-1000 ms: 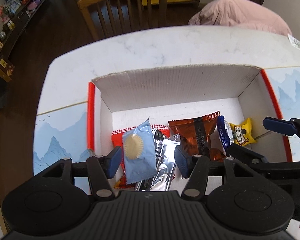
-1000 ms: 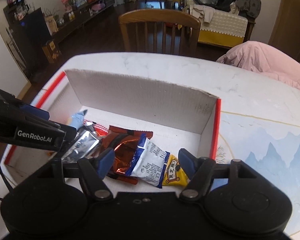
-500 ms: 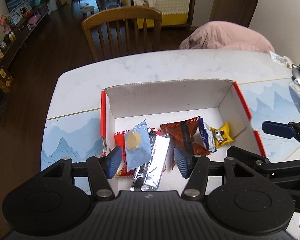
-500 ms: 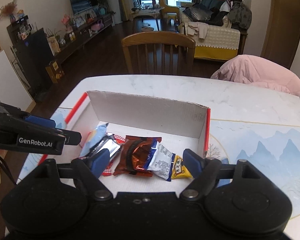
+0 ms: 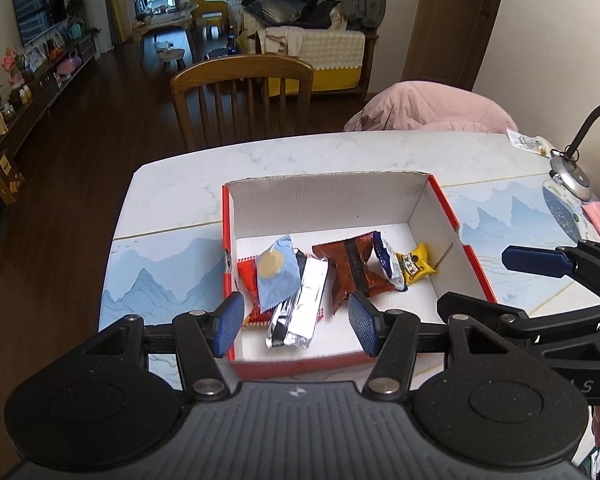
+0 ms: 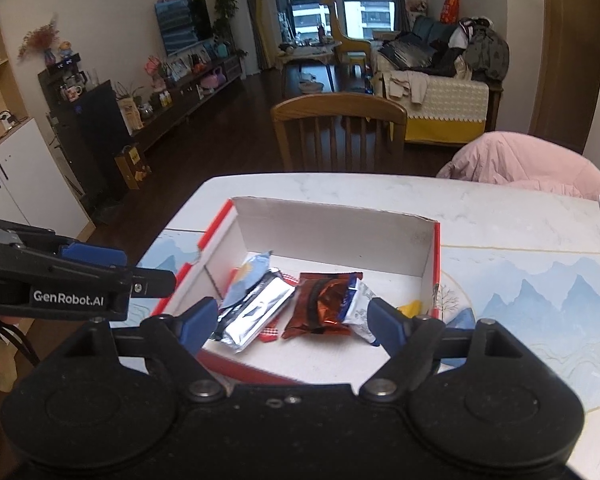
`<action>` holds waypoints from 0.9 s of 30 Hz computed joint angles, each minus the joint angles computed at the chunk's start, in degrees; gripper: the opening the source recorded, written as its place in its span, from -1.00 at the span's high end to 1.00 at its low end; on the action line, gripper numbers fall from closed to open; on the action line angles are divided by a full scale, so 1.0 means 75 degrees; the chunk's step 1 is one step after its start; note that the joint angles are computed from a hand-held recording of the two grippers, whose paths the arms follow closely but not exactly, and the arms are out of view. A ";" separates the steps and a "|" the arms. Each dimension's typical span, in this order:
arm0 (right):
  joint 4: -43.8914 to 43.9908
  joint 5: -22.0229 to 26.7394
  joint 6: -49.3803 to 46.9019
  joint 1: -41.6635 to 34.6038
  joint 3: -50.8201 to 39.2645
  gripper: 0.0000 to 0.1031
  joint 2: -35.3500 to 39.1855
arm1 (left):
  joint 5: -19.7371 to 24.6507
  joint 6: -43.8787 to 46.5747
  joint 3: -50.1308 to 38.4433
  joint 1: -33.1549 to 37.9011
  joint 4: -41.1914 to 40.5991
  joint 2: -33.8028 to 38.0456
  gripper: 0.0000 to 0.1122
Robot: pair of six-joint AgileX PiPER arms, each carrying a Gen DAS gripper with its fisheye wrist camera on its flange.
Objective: Organize snacks
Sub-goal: 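Lift both tools out of the box and back toward the pile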
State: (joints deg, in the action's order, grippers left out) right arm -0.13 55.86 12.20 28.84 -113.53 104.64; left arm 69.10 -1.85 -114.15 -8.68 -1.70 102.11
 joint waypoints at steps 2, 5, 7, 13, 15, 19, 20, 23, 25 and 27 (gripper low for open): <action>-0.0003 -0.0128 0.0086 0.0079 0.0272 -0.59 -0.0212 | -0.0221 0.0083 0.0521 0.0102 -0.0145 -0.0383 -0.02; -0.0112 -0.0377 0.0281 0.0235 0.0701 -0.63 -0.0544 | -0.0612 0.0223 0.1314 0.0219 -0.0230 -0.0968 -0.05; -0.0209 -0.0665 0.0430 0.0336 0.1109 -0.78 -0.0820 | -0.0839 0.0365 0.1787 0.0359 -0.0407 -0.1340 -0.10; -0.0544 -0.1198 0.0784 0.0707 0.2052 -0.83 -0.1460 | -0.1329 0.0885 0.3016 0.0728 -0.0881 -0.2349 -0.16; -0.0738 -0.1399 0.0980 0.0845 0.2378 -0.88 -0.1643 | -0.1471 0.0998 0.3342 0.0831 -0.0980 -0.2617 -0.27; -0.0995 -0.1808 0.1332 0.1028 0.2972 -0.98 -0.1933 | -0.1672 0.1331 0.3956 0.1109 -0.1322 -0.3065 -0.30; -0.1033 -0.1898 0.1381 0.1063 0.3115 -0.98 -0.1992 | -0.1677 0.1429 0.4087 0.1195 -0.1435 -0.3143 -0.31; -0.1334 -0.2122 0.1650 0.1222 0.3529 -1.00 -0.2174 | -0.1740 0.1609 0.4441 0.1415 -0.1642 -0.3342 -0.32; -0.1456 -0.2271 0.1781 0.1272 0.3848 -1.00 -0.2318 | -0.1925 0.1525 0.4766 0.1499 -0.1610 -0.3503 -0.33; -0.1559 -0.2389 0.1872 0.1305 0.4146 -1.00 -0.2411 | -0.2113 0.1517 0.5118 0.1645 -0.1674 -0.3672 -0.39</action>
State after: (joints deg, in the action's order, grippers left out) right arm -11.82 37.95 26.24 38.62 -82.44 86.55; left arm 53.25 9.53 -75.77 3.66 -14.26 74.57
